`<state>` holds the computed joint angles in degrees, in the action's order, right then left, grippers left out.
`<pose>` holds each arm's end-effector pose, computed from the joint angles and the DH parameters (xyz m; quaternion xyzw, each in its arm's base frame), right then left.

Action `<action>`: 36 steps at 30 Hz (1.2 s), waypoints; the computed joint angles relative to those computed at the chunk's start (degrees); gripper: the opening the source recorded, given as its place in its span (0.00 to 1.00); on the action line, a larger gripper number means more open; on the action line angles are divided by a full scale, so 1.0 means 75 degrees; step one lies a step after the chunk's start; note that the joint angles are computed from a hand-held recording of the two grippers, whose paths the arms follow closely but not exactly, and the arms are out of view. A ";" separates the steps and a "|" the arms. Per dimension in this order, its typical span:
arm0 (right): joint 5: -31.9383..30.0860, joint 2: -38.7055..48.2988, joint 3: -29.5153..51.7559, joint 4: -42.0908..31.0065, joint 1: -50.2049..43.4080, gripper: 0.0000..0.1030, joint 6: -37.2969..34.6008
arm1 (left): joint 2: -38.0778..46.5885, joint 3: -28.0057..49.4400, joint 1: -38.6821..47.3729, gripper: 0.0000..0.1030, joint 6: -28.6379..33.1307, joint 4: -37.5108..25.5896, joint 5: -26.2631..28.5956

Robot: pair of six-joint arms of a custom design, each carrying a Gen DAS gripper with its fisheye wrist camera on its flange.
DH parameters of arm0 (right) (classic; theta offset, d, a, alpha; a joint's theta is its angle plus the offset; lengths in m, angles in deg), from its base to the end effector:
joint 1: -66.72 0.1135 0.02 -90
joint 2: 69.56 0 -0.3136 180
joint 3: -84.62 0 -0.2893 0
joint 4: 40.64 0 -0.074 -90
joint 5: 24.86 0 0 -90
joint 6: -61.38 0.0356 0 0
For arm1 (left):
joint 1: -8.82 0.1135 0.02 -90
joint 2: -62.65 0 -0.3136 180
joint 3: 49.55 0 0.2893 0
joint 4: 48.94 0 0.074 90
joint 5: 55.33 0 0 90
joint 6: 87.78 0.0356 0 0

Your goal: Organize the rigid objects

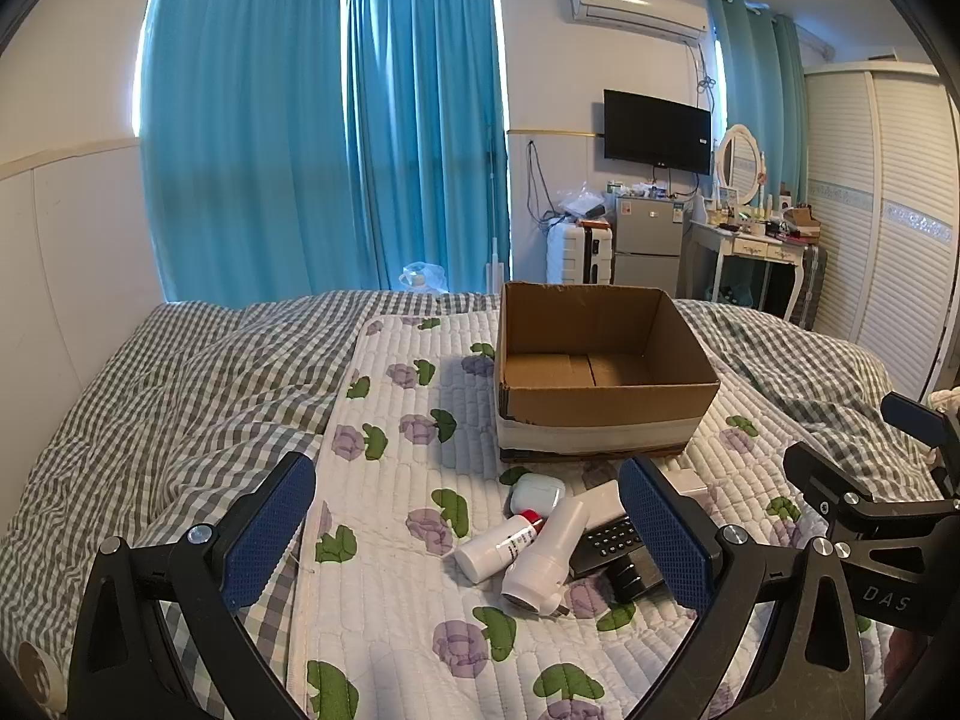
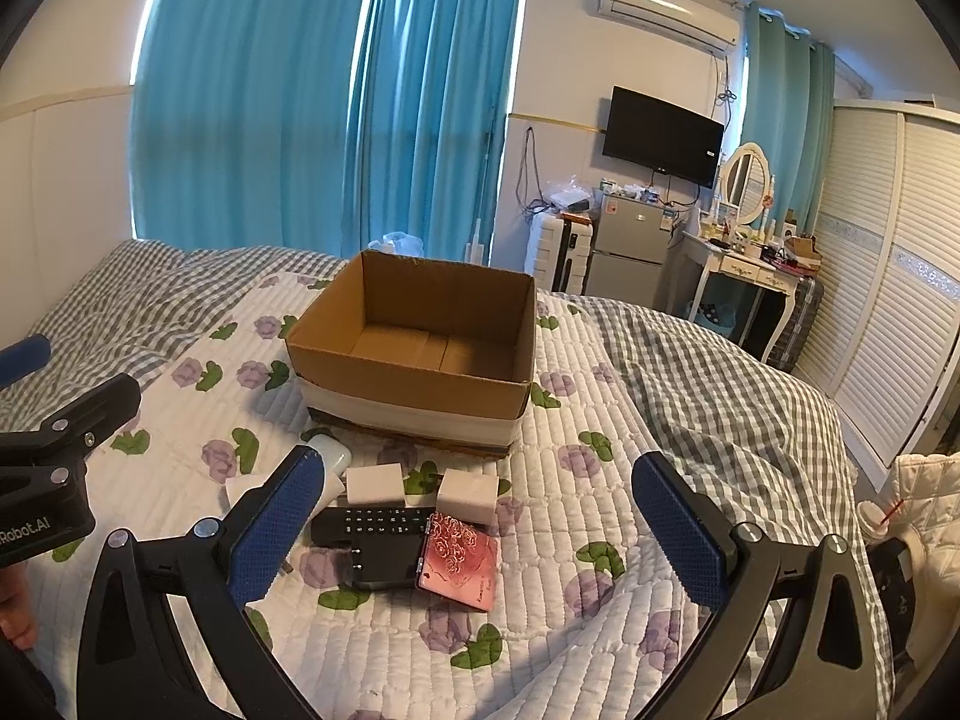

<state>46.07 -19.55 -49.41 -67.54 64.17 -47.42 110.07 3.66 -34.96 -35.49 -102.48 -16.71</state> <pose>0.1997 0.0027 0.2780 -0.2021 0.8379 0.0516 0.5044 0.1350 -0.0908 0.3024 -0.1115 0.8477 0.0944 0.5100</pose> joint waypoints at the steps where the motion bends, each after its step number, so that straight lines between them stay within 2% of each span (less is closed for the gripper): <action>1: -0.0004 -0.0003 -0.0003 -0.0003 -0.0006 1.00 -0.0005 | -0.0005 -0.0005 -0.0019 1.00 -0.0023 -0.0015 -0.0014; 24: 0.0043 0.0010 -0.0012 -0.0017 0.0043 1.00 0.0001 | 0.0006 -0.0009 -0.0021 1.00 -0.0072 -0.0045 -0.0020; 36: -0.0033 -0.0021 0.0096 -0.0243 0.0050 1.00 0.0026 | 0.0157 0.0132 -0.0267 1.00 -0.0418 -0.0311 -0.0094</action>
<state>45.82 -19.71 -48.69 -69.37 64.54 -47.22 111.25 4.65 -36.97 -38.63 -104.81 -17.41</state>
